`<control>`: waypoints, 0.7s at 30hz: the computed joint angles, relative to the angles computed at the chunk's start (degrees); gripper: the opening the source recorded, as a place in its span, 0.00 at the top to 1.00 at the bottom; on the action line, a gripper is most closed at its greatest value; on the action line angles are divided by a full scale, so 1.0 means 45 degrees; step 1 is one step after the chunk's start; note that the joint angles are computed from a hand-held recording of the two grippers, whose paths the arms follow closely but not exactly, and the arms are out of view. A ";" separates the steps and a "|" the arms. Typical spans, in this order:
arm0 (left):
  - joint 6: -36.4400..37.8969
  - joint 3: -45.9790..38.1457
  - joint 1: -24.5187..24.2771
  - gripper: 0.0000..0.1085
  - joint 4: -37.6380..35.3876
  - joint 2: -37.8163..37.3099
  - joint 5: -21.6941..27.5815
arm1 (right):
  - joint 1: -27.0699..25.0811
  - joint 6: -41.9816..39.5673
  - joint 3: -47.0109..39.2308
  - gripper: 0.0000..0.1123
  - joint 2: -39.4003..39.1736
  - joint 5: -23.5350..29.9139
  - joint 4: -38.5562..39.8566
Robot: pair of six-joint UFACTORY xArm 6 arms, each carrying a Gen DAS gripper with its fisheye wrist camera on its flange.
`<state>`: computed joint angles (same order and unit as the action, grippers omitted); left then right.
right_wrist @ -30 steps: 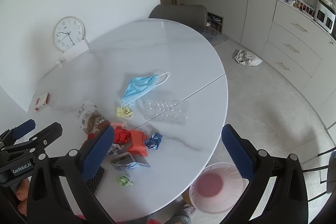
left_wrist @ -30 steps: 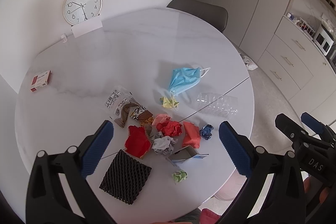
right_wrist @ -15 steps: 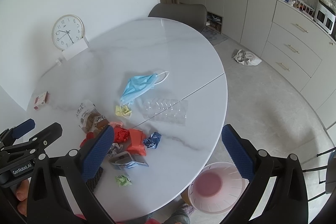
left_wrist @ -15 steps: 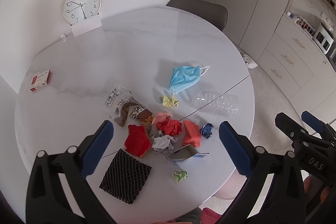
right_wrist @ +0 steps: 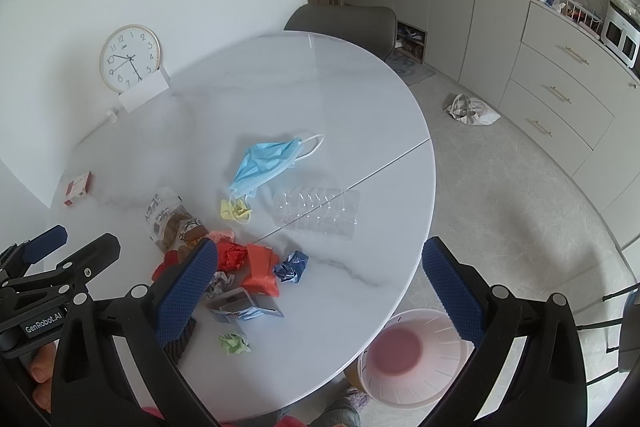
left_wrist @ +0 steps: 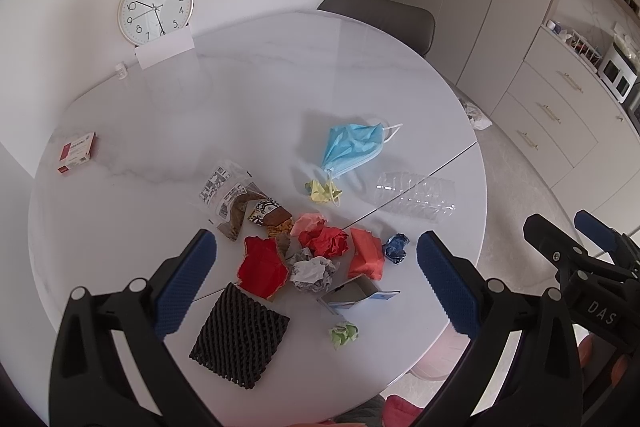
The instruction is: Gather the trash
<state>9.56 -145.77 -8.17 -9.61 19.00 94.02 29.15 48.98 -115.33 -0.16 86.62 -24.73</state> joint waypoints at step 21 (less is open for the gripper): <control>-0.0072 -0.1233 -0.0010 0.11 0.0055 0.0768 0.0568 | -0.0044 -0.0077 0.0091 0.10 0.0053 -0.0100 0.0127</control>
<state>9.24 -151.31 -8.21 -9.36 22.46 96.58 28.95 48.63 -114.92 0.08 86.17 -24.16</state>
